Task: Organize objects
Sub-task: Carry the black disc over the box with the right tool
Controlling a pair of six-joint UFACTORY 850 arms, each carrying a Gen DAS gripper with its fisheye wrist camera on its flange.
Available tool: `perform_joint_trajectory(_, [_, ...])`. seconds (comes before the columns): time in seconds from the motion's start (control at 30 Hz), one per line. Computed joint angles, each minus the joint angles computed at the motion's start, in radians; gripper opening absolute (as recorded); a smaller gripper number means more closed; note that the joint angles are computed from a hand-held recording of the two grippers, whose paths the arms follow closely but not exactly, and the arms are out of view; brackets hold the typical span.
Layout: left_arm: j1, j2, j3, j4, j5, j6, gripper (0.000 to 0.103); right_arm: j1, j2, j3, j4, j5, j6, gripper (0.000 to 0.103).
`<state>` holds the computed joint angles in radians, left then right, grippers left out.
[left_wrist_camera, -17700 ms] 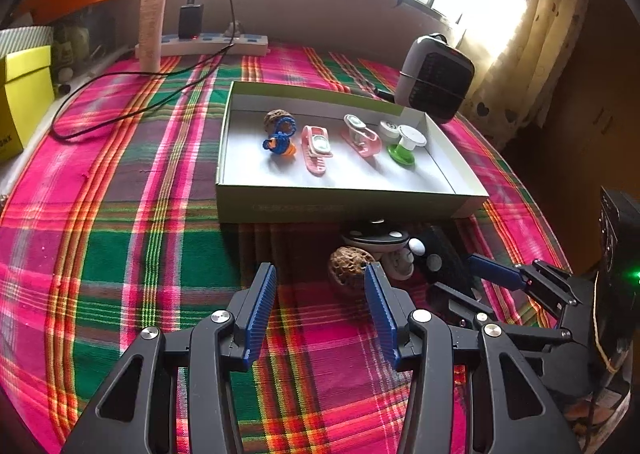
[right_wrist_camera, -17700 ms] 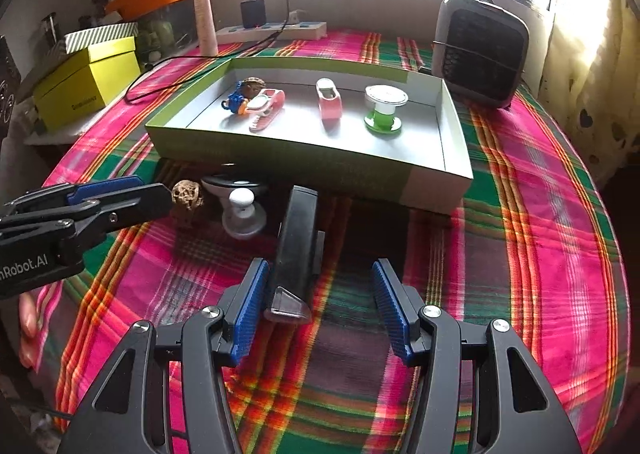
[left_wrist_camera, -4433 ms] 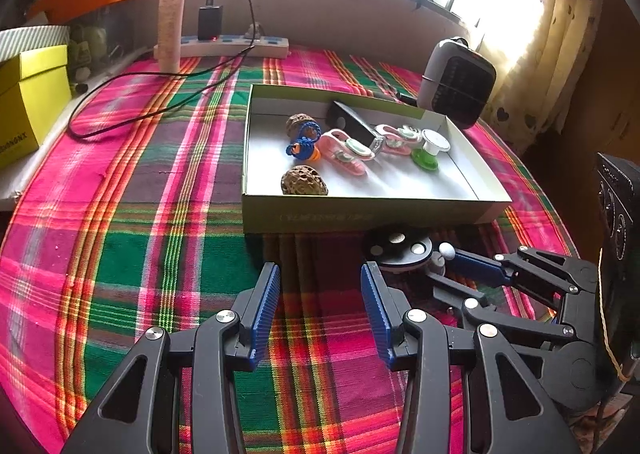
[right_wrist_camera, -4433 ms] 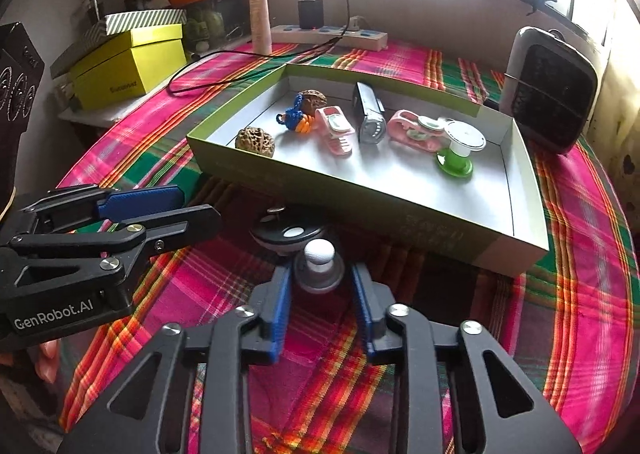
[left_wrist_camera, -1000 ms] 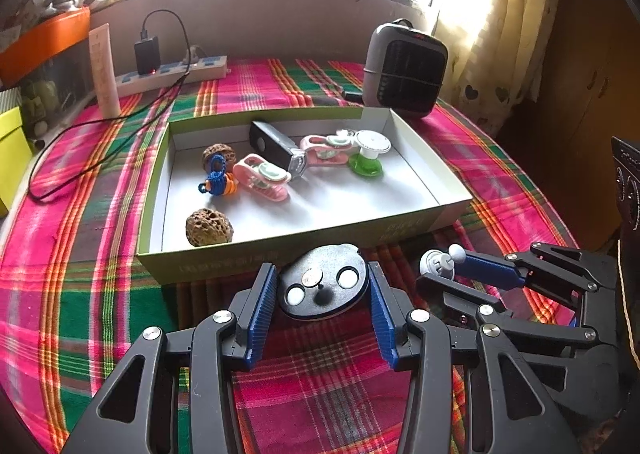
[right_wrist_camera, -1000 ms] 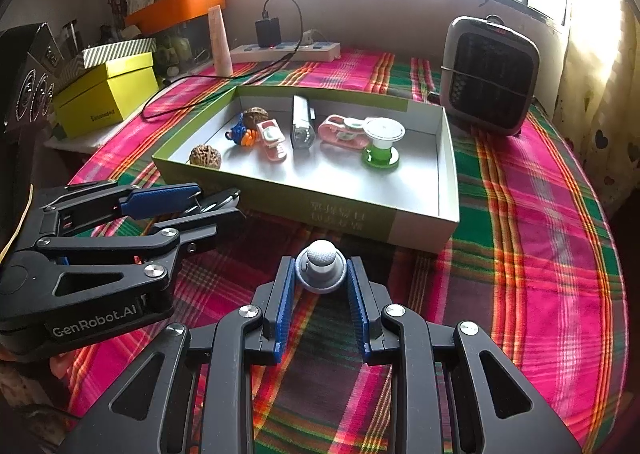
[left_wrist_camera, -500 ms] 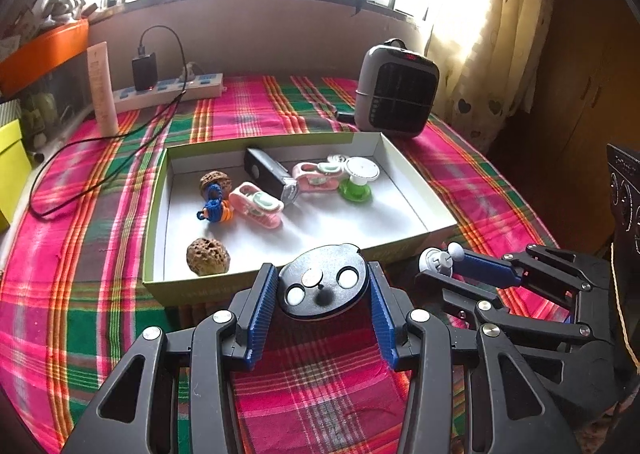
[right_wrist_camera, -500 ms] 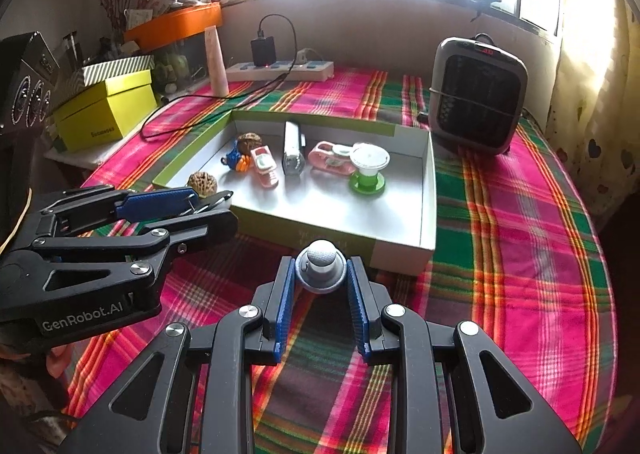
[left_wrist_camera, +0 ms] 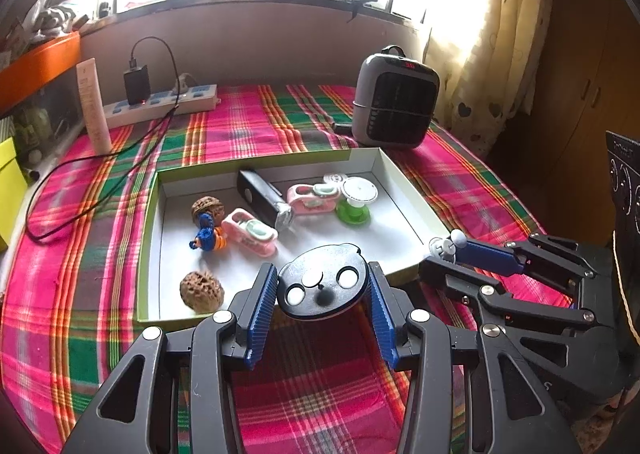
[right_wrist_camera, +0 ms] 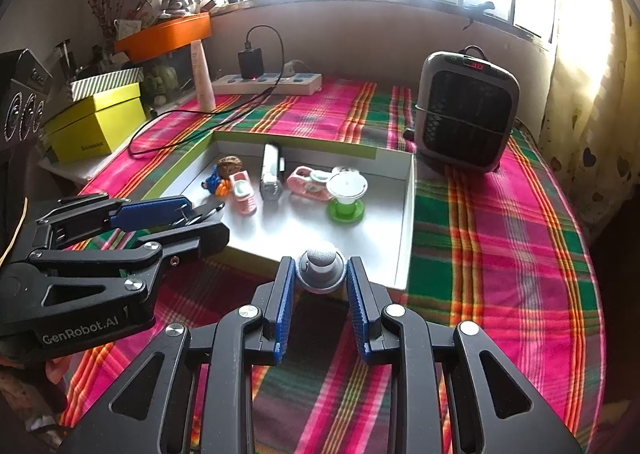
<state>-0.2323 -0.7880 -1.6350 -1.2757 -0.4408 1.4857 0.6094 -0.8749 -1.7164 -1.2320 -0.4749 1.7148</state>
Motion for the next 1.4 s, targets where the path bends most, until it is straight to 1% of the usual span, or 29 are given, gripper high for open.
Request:
perform_joint_trajectory(0.17, [-0.005,-0.023,-0.037,0.028,0.002,-0.037,0.043,-0.013,-0.006,-0.011,0.001,0.002,-0.002,0.027])
perform_joint_trajectory(0.53, [-0.015,-0.098,-0.147,0.157,-0.005,-0.173,0.043,-0.050,-0.061,-0.094,0.114,0.011,-0.138,0.027])
perform_joint_trajectory(0.83, [-0.021,-0.145,-0.211,0.244,-0.020,-0.260,0.043,-0.066,-0.093,-0.138,0.184,0.019,-0.220,0.027])
perform_joint_trajectory(1.07, [-0.024,-0.169,-0.245,0.297,-0.028,-0.311,0.043,-0.073,-0.110,-0.160,0.221,0.021,-0.264,0.027])
perform_joint_trajectory(1.2, [-0.025,-0.175,-0.253,0.313,-0.028,-0.323,0.039,-0.075,-0.123,-0.182,0.252,0.012,-0.312,0.027])
perform_joint_trajectory(1.4, [-0.026,-0.182,-0.261,0.340,-0.028,-0.344,0.039,-0.077,-0.131,-0.195,0.270,0.008,-0.338,0.027])
